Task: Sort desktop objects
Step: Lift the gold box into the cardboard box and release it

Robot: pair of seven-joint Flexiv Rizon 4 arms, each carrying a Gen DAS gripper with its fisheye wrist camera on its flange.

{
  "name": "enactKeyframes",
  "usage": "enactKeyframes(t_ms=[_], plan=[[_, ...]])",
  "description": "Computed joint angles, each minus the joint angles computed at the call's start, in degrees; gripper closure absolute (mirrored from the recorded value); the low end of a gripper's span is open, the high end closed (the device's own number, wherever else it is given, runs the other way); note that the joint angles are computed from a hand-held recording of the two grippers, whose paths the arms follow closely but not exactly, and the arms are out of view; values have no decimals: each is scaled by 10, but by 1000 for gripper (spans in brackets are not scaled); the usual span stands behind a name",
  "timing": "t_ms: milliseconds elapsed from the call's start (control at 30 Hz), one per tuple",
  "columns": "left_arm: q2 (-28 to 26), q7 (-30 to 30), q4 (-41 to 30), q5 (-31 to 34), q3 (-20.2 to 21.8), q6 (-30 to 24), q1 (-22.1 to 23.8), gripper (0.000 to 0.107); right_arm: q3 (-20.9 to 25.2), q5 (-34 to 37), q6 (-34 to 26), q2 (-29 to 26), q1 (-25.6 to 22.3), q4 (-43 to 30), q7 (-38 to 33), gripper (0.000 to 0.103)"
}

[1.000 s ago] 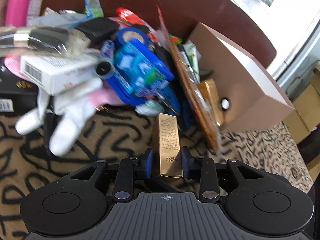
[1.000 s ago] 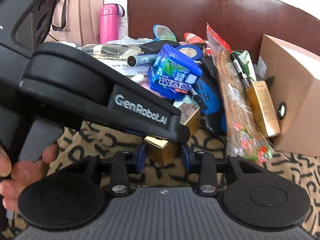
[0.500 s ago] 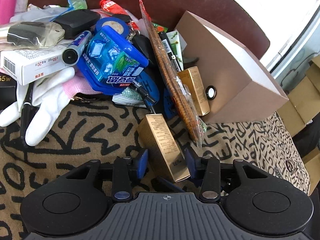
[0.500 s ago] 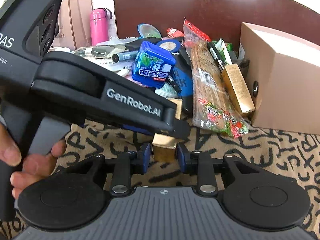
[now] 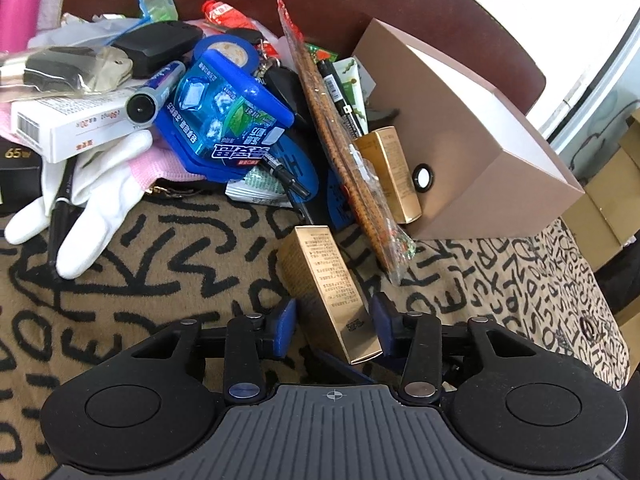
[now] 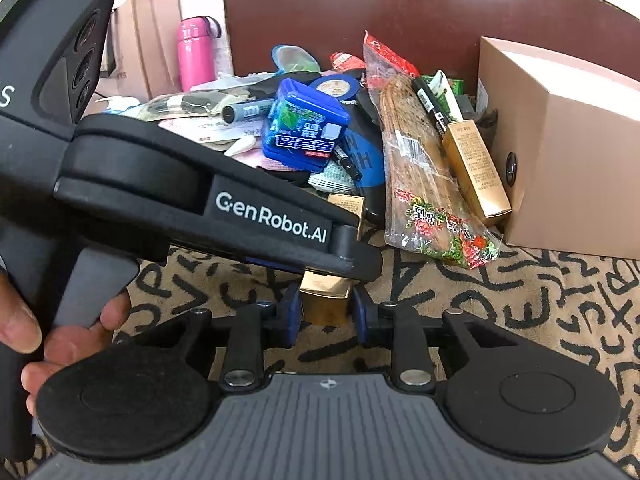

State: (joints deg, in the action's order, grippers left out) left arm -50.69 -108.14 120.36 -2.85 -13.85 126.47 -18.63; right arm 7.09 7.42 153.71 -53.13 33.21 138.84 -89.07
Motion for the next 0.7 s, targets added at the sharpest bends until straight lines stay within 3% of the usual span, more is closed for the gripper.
enactKeyframes(t_ms=[367,500,700], plan=[[64,15,44,-107,53,78,-110,65,10,20,112,26,7,51,-41,73],[71,52,12,-123,54,77,-128,65,0,32,139,43,-1,54,-53,73],[52,94,-84,-104,31,32,-116,66,-26,41,124,77,-36,36,-62,73]])
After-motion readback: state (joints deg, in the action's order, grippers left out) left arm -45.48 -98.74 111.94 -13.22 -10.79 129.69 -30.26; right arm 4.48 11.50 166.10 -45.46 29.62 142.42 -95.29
